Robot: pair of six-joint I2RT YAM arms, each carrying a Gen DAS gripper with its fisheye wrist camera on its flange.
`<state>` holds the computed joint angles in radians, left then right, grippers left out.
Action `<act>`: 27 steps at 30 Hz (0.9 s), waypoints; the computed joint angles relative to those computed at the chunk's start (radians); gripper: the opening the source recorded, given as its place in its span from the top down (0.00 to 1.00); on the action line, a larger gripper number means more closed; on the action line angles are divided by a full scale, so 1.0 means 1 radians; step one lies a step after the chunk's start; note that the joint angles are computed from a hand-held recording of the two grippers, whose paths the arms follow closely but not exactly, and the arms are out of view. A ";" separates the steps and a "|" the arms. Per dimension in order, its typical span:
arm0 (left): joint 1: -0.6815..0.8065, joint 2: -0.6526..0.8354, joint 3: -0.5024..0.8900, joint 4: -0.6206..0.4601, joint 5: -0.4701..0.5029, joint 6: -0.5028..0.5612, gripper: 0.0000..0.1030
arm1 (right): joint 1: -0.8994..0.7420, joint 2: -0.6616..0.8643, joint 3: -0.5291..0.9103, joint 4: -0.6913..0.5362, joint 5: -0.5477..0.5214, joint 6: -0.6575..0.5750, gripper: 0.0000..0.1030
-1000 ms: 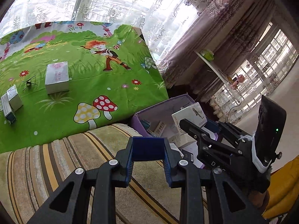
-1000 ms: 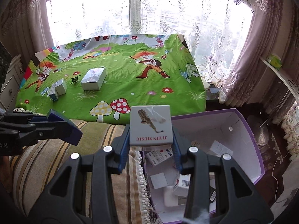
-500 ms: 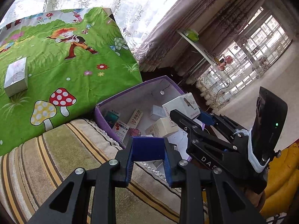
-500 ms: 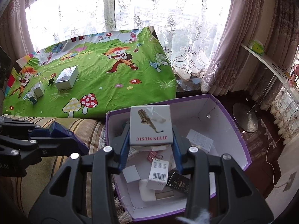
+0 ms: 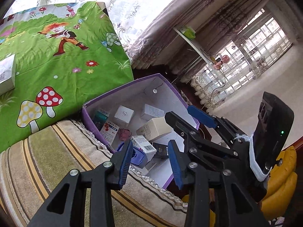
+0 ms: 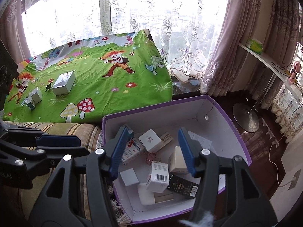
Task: Organize rigid objects
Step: 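Open both grippers to drop the navy block and bird-print box into the purple box, then move both grippers back over the remaining boxes on the bed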
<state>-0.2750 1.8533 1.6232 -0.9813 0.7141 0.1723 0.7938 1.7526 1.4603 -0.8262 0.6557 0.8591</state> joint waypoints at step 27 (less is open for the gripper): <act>0.161 -0.098 -0.026 0.024 -0.088 0.070 0.54 | 0.056 0.120 0.218 0.036 -0.026 -0.154 0.31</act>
<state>-0.1142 1.7553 1.5974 -0.9570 0.6263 0.2424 0.8499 1.8728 1.6783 -0.7902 0.6300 0.7053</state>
